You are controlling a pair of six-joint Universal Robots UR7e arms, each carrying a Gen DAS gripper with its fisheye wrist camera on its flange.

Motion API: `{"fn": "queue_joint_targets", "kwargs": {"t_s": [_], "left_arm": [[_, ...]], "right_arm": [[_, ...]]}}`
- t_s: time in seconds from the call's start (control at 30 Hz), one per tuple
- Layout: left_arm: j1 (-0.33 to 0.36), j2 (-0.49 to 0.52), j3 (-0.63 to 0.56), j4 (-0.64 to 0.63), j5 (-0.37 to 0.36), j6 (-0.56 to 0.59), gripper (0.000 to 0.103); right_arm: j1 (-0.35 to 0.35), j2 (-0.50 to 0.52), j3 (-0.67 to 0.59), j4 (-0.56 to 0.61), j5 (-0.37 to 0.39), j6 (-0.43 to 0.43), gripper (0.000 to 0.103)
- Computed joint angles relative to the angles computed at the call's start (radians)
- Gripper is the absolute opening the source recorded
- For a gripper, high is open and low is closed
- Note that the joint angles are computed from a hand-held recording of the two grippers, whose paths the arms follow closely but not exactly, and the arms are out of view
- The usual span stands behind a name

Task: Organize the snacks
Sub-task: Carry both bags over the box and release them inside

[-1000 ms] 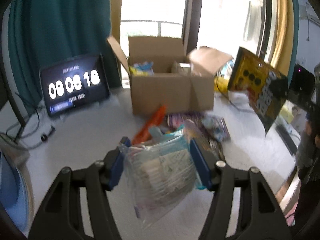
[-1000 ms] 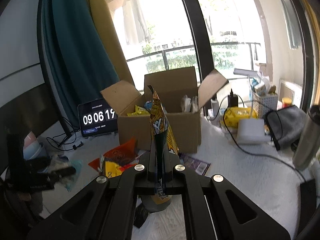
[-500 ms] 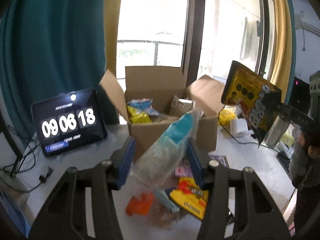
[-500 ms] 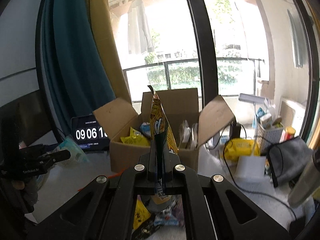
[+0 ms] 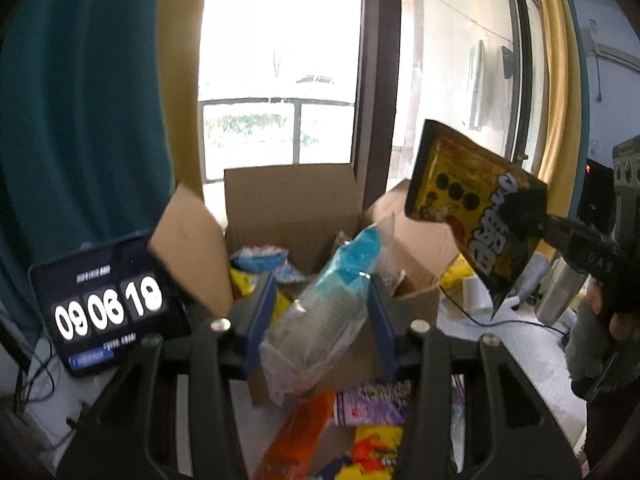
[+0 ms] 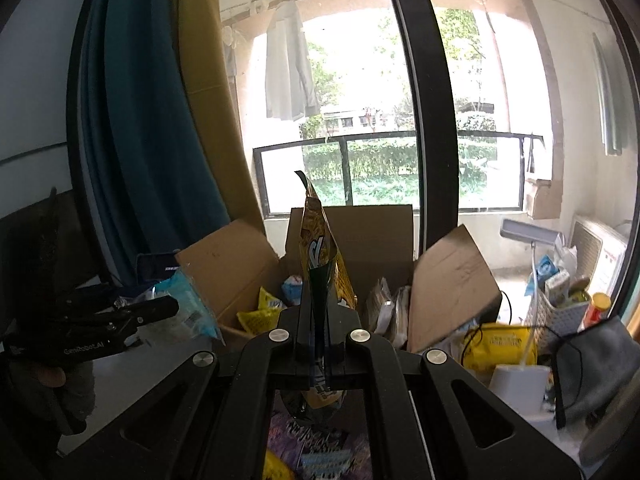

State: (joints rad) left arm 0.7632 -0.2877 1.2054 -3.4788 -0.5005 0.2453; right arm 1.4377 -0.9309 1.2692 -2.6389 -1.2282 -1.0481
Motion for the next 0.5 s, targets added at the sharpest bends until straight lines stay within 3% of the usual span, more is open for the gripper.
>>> {"fn": "queue_joint_targets", "kwargs": {"t_s": [0.27, 0.4, 0.5], "left_arm": [[0.049, 0.098, -0.221, -0.051, -0.035, 0.181, 0.047], [0.095, 0.137, -0.320, 0.007, -0.098, 0.153, 0.047], [0.139, 0.178, -0.439, 0.177, -0.095, 0.060, 0.049]], "right_arm": [[0.023, 0.108, -0.151, 0.011, 0.003, 0.009, 0.003], [0.033, 0.190, -0.263, 0.044, -0.016, 0.024, 0.003], [0.043, 0.261, -0.358, 0.077, -0.049, 0.033, 0.003]]}}
